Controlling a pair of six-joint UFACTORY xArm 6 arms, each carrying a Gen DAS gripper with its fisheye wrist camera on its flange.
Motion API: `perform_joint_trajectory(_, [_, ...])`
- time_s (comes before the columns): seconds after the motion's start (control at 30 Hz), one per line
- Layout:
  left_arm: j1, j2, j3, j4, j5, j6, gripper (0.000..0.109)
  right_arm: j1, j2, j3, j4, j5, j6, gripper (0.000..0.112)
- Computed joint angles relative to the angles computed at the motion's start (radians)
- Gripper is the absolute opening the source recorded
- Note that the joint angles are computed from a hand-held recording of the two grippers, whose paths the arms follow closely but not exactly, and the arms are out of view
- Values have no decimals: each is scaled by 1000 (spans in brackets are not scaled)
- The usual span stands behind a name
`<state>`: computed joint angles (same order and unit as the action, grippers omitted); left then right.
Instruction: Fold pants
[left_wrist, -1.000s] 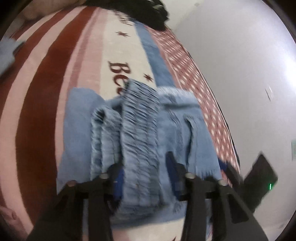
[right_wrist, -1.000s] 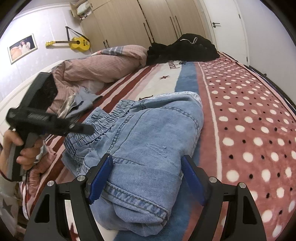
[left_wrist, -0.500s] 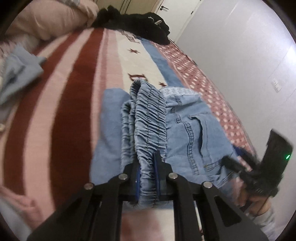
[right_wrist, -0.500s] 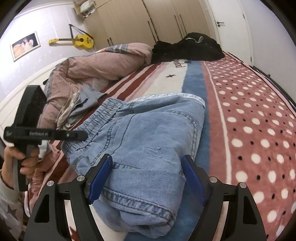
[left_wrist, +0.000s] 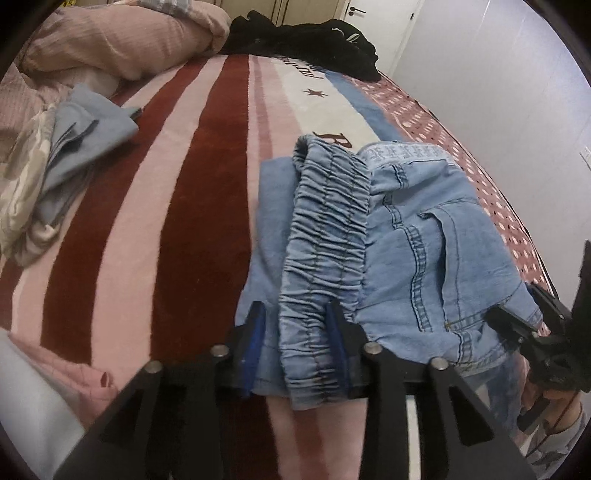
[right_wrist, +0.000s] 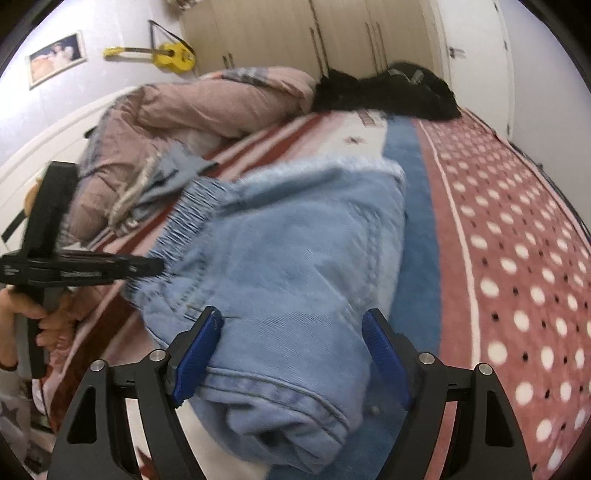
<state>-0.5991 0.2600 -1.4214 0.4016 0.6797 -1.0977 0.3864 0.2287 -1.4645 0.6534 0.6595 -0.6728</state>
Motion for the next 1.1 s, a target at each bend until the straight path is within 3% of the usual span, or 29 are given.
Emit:
perform_joint_trajectory(0.1, [-9, -7, -8, 31, 51, -8, 52, -13, 2, 16, 6, 7, 16, 78])
perform_joint_trajectory(0.27, [-7, -16, -9, 19, 46, -6, 57, -21, -7, 46, -8, 23, 32, 78])
perform_joint_trajectory(0.4, [16, -28, -14, -5, -9, 2, 81, -34, -20, 23, 23, 27, 11, 78])
perform_joint_trajectory(0.5, [47, -20, -9, -123, -110, 54, 83, -40, -26, 0, 33, -1, 8, 78])
perform_joint_trajectory(0.6, [61, 16, -45, -201, -145, 92, 84, -44, 2, -43, -19, -16, 75, 78])
perform_joint_trajectory(0.73, [76, 106, -155, -298, -19, 183, 84, -39, 35, -61, -153, -64, 159, 78])
perform_joint_trajectory(0.8, [90, 129, -157, -442, -22, 282, 85, -53, 57, -82, -126, -20, 159, 78])
perform_joint_trajectory(0.97, [103, 134, -102, -619, -114, 368, 91, -95, 128, -179, 32, 208, 99, 74])
perform_joint_trajectory(1.1, [101, 149, -116, -637, -119, 396, 85, -93, 148, -191, 94, 258, 83, 63])
